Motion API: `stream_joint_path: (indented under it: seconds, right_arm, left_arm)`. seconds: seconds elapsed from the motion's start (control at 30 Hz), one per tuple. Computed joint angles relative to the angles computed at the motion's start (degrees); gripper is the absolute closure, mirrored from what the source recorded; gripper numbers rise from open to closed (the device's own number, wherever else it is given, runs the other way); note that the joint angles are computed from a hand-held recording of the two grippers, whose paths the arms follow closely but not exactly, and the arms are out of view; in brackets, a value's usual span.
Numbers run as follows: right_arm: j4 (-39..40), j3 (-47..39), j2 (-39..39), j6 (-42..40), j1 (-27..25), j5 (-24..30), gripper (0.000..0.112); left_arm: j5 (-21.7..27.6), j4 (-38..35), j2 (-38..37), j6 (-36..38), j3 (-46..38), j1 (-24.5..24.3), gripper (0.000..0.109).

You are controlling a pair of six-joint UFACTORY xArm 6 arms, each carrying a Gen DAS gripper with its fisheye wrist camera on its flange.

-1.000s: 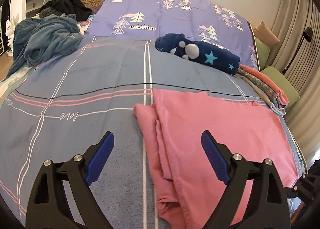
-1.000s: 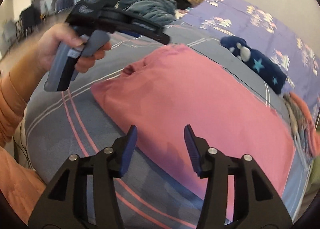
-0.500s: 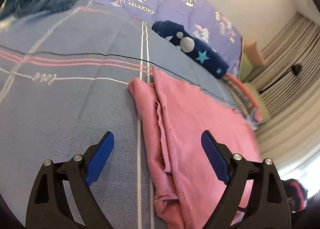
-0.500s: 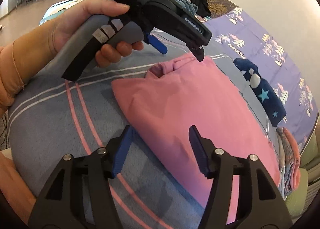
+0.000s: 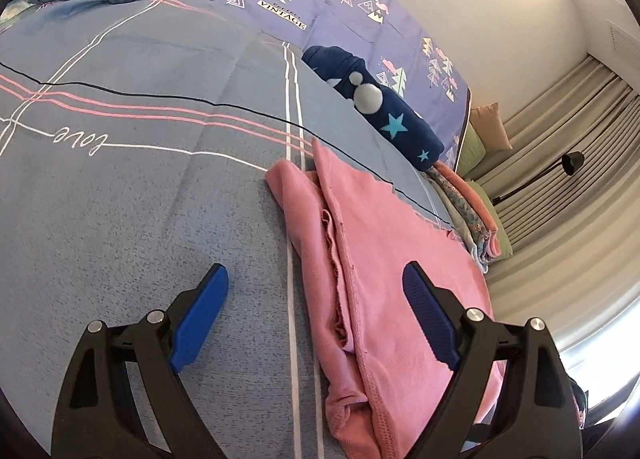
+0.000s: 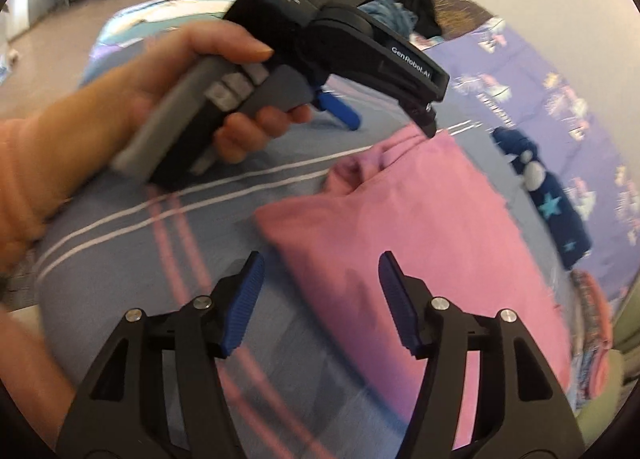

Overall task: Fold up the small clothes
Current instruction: 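Grasp the pink shirt edge with both tools and lift it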

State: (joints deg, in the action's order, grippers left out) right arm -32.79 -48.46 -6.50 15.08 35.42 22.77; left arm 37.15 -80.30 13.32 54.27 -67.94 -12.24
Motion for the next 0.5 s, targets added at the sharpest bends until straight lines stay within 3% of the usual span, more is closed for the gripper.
stream_joint_path:
  seconds: [0.07, 0.17, 0.3, 0.4, 0.5]
  right_arm:
    - [-0.21, 0.07, 0.43, 0.1, -0.04, -0.29, 0.049]
    - [-10.61, -2.37, 3.37, 10.71, 0.22, 0.16, 0.046]
    - [-29.49, -8.52, 8.4, 27.11, 3.57, 8.81, 0.047]
    - [-32.66, -9.55, 9.22, 29.71, 4.66, 11.24, 0.048]
    - [-32.05, -10.07, 9.34, 30.52, 4.43, 12.11, 0.048]
  left_arm:
    - [0.15, -0.51, 0.17, 0.48, -0.05, 0.12, 0.02]
    - [0.37, -1.16, 0.09, 1.28, 0.16, 0.15, 0.02]
    - [4.28, -1.03, 0.87, 0.87, -1.04, 1.2, 0.02]
    - [10.05, 0.08, 3.32, 0.4, -4.35, 1.97, 0.02]
    - [9.52, 3.6, 5.53, -1.64, -7.72, 0.87, 0.02]
